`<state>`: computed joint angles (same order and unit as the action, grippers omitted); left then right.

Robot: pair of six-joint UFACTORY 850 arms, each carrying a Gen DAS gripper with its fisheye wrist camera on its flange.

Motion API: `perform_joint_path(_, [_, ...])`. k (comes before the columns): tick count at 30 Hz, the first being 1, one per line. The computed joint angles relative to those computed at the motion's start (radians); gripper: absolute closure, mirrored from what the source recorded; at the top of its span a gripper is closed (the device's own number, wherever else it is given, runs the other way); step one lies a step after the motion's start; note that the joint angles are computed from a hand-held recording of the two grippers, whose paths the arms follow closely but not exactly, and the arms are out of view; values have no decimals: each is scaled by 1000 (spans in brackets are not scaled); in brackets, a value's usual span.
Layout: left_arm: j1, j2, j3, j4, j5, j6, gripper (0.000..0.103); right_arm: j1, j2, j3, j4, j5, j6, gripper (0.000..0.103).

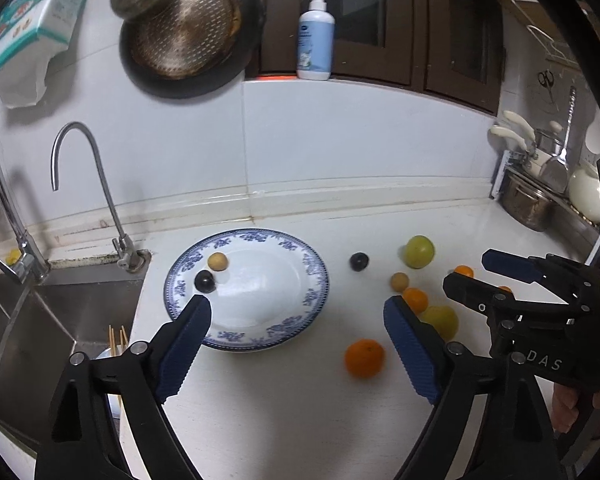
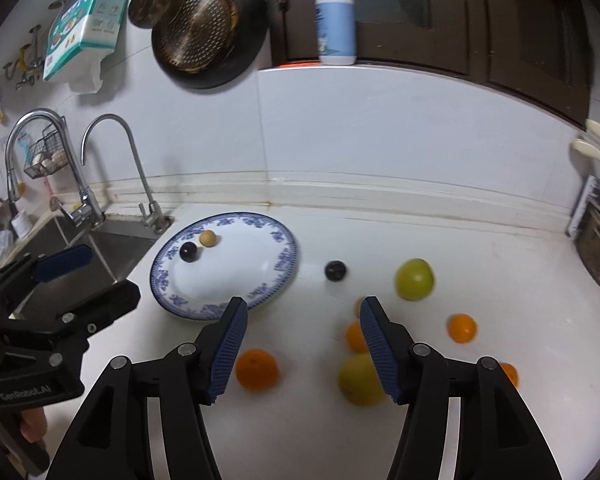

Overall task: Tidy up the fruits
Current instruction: 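Withdraw both tools from the plate toward the orange and yellow pear, then grasp the orange with the left tool while the right tool grasps the large yellow pear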

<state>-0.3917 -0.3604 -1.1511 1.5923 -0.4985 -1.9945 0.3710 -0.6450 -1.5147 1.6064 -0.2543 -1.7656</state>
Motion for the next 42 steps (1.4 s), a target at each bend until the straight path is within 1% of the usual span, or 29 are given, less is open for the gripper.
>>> perform_joint_path(5, [-30,-17,-17,-16,-19,25,13,-28,30,50,71,-6,-80,40])
perform_joint_path(10, [-48,-43,-39,-48,-24,58,13,-45,35,71,51,-5,-69,40])
perform_joint_path(14, [-55,-65,-50,-62,-22,75,13,-56,22,67,-44,-9,19,40])
perform_joint_path(20, [-54,-111,-69,-77,-2,107,13,-67,-8,53,-138,-17,91,40])
perform_joint_path(23, [-49,-131,-76,-70,13,111,13,-71,-33,33,-220,-27,163,40])
perform_joint_path(26, [-38,-154,-86,-72,51,121,17,-71,-59,8,-304,-34,238,40])
perform_joint_path(28, [-27,-171,-98,-101,83,146,22,-68,-76,-9,-360,-34,289,40])
perform_joint_path(31, [-10,-194,-117,-154,129,192,26,-67,-104,-38,-438,-47,364,40])
perform_joint_path(33, [-3,-211,-132,-198,144,232,28,-64,-117,-51,-462,-46,382,40])
perform_joint_path(37, [5,-239,-162,-271,166,313,31,-62,-149,-89,-546,-63,472,40])
perform_joint_path(41, [8,-264,-189,-341,168,398,35,-59,-170,-114,-587,-58,514,40])
perform_joint_path(42, [10,-268,-192,-353,172,411,38,-59,-176,-122,-604,-59,533,40])
